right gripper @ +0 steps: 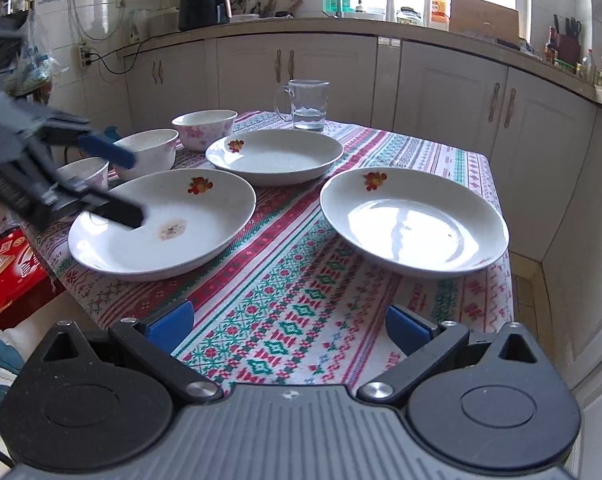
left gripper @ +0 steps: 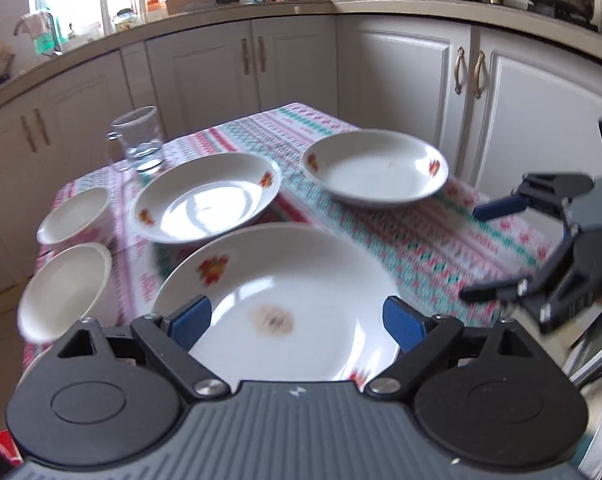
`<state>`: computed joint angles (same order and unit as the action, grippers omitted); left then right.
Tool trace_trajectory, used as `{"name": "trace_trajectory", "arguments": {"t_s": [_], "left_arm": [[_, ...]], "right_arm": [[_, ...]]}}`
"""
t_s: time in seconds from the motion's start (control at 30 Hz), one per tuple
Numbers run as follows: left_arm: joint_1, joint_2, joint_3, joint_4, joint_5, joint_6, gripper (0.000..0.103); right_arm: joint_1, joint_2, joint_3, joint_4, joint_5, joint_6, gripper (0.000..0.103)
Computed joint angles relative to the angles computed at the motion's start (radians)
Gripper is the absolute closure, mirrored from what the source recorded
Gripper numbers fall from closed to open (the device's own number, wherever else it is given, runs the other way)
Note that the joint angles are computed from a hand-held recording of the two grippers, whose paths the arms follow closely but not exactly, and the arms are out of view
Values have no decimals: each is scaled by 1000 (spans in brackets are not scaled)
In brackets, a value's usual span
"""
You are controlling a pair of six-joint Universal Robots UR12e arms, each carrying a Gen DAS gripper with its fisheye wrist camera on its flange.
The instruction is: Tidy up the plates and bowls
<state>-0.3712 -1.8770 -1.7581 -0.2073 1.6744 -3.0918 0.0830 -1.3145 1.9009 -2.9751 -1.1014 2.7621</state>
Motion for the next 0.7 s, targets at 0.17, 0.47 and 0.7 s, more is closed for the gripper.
{"name": "trace_trajectory", "arguments": {"t_s": [0.17, 0.47, 0.7], "left_arm": [[-3, 31, -61, 19, 35, -30, 11], [11, 49, -103, -18, 19, -51, 11], [12, 36, -103, -6, 11, -45, 11]], "right_arm": [[2, -2, 17, -32, -4, 92, 0], [22, -10, 6, -12, -13, 39, 0], [38, -13, -13, 32, -3, -22, 0]]}}
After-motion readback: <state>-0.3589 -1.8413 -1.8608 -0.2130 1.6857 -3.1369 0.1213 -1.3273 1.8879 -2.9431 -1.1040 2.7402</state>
